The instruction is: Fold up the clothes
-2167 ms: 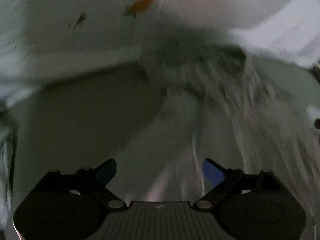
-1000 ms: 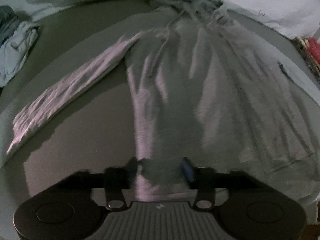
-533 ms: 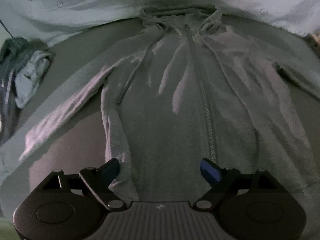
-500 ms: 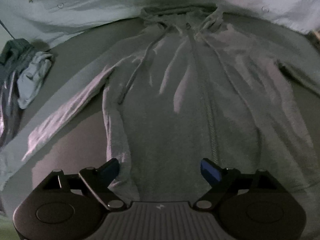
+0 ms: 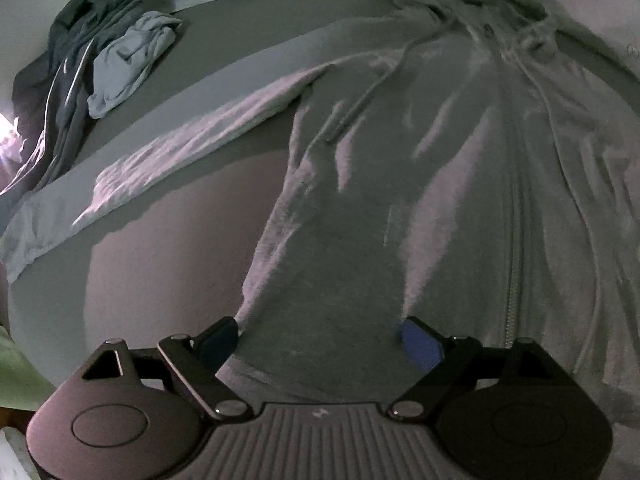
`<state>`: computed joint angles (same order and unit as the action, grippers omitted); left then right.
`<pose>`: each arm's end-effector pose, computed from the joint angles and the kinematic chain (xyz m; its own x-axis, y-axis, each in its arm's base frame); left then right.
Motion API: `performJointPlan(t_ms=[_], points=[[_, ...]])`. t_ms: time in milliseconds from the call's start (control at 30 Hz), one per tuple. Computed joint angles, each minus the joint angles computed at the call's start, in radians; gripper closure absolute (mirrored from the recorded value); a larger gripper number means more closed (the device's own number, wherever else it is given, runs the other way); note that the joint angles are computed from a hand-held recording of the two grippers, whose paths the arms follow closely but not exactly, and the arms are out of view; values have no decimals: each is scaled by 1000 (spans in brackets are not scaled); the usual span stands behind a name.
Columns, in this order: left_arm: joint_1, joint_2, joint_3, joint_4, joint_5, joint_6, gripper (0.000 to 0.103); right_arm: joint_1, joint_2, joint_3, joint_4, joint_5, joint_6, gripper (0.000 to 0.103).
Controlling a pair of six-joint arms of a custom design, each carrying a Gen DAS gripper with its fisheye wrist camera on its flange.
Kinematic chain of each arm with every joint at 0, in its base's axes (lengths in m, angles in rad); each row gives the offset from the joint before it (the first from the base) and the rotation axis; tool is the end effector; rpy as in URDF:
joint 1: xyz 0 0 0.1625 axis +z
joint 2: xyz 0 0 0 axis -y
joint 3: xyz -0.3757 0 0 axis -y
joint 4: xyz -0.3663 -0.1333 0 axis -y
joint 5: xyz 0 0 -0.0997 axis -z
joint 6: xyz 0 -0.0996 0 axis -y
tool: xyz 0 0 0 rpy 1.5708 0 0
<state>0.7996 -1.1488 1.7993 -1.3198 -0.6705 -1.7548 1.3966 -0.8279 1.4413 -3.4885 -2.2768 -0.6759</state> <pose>-0.1682 -0.4762 0.1668 -0.4220 -0.5973 -0.6821 -0.0961 0.7776 -0.6214 -0.0455 -0.6550 0.3046 -0.5286 0.4215 0.7368 -0.3654 0.6705 -0.6457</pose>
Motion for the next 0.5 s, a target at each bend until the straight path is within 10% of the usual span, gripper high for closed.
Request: performJointPlan(t_ms=[100, 200, 333, 500], points=[[-11, -14, 19, 16, -3, -11, 14, 13, 16, -10, -16, -30, -72, 85], [-24, -37, 48, 32, -15, -20, 13, 46, 26, 6, -80, -56, -150, 49], [-44, -99, 113, 41, -29, -46, 11, 109, -97, 184, 85, -8, 24, 46], [-64, -253, 288, -172, -22, 32, 12, 120, -327, 431, 608, 432, 337, 43]])
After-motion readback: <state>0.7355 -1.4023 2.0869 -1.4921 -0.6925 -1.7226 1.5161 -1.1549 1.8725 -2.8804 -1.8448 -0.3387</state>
